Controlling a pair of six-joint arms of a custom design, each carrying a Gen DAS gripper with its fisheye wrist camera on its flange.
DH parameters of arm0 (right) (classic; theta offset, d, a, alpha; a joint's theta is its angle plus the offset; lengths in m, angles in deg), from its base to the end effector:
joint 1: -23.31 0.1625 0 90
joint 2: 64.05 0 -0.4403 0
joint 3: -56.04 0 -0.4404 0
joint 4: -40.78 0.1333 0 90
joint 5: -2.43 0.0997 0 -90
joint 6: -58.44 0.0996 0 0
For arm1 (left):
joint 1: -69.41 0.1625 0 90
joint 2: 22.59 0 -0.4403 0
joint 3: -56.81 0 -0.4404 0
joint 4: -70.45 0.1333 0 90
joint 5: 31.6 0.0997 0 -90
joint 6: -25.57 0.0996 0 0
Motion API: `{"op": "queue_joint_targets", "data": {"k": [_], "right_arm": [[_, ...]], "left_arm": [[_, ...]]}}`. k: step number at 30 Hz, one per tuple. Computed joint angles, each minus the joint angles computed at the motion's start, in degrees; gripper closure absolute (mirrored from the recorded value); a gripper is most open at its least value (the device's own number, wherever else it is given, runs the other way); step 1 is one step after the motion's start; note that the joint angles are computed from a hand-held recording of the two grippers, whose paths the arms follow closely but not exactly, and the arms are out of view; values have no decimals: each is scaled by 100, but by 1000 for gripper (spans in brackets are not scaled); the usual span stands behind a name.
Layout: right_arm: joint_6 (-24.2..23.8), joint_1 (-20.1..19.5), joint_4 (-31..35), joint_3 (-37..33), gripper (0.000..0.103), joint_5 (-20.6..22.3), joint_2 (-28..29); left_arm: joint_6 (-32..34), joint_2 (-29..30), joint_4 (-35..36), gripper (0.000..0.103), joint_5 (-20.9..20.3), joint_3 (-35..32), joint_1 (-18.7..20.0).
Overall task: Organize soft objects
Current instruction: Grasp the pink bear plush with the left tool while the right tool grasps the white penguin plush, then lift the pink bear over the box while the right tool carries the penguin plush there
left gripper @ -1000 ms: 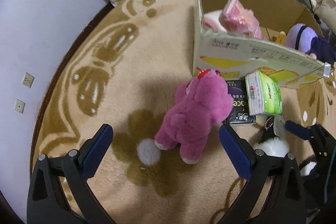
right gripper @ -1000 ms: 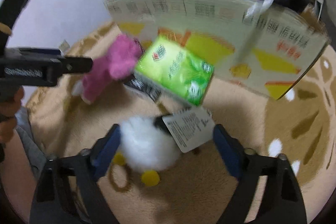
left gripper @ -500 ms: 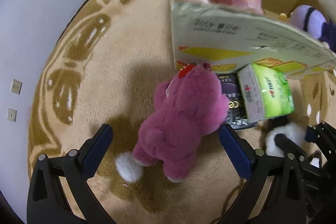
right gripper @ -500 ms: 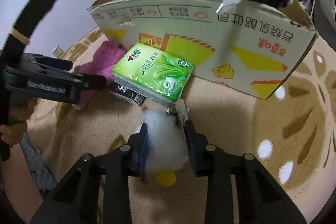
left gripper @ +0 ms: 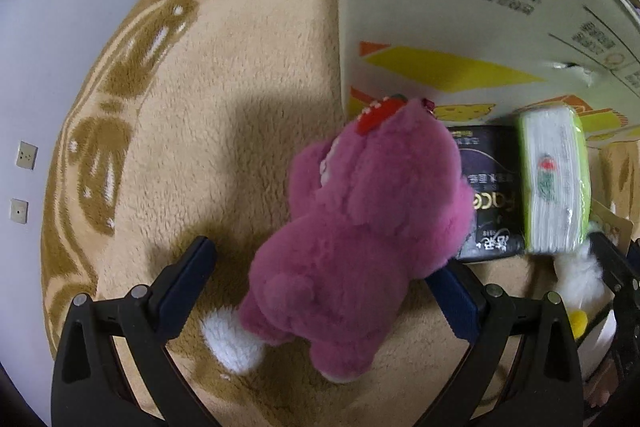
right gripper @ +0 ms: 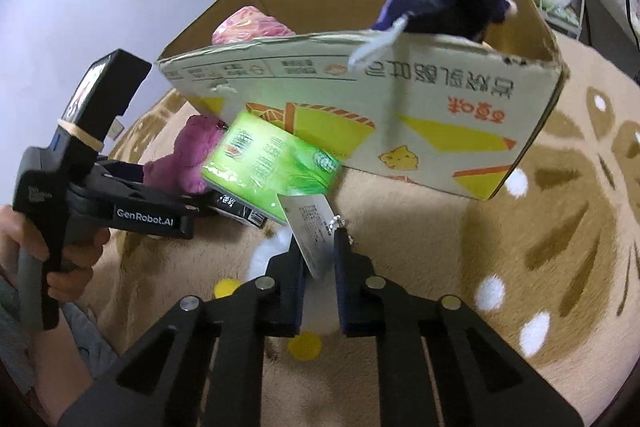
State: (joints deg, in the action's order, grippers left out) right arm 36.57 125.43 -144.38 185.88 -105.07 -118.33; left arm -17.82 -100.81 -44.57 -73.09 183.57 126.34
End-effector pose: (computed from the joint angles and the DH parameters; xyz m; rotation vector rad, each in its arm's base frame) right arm 0.2045 -0.4600 0.0374 0.7411 -2.6772 0.4416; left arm -0.0694 -0.4877 0.1632 0.0078 2.2359 -0.2566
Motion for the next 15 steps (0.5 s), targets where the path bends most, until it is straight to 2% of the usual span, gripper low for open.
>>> {"op": "queue_joint_targets", "data": {"k": [2, 6, 8, 9, 11, 13, 15], "right_arm": [[71, -12, 88, 76, 82, 44, -89], [115, -37, 171, 95, 74, 40, -20], [105, -53, 189, 111, 69, 28, 15], [124, -62, 262, 88, 68, 21, 40], [261, -118, 475, 76, 58, -8, 90], [228, -63, 254, 163, 58, -136, 242], [192, 4, 209, 167, 65, -283, 281]], "left_arm": [[109, 9, -150, 12, 66, 27, 5], [295, -47, -494, 29, -182, 113, -31], [129, -41, -377, 40, -199, 163, -182], [117, -42, -332, 43, -207, 160, -215], [-32, -63, -176, 50, -244, 147, -270], [-114, -119, -114, 53, -285, 157, -299], [-281, -214, 17, 55, -329, 196, -356]]}}
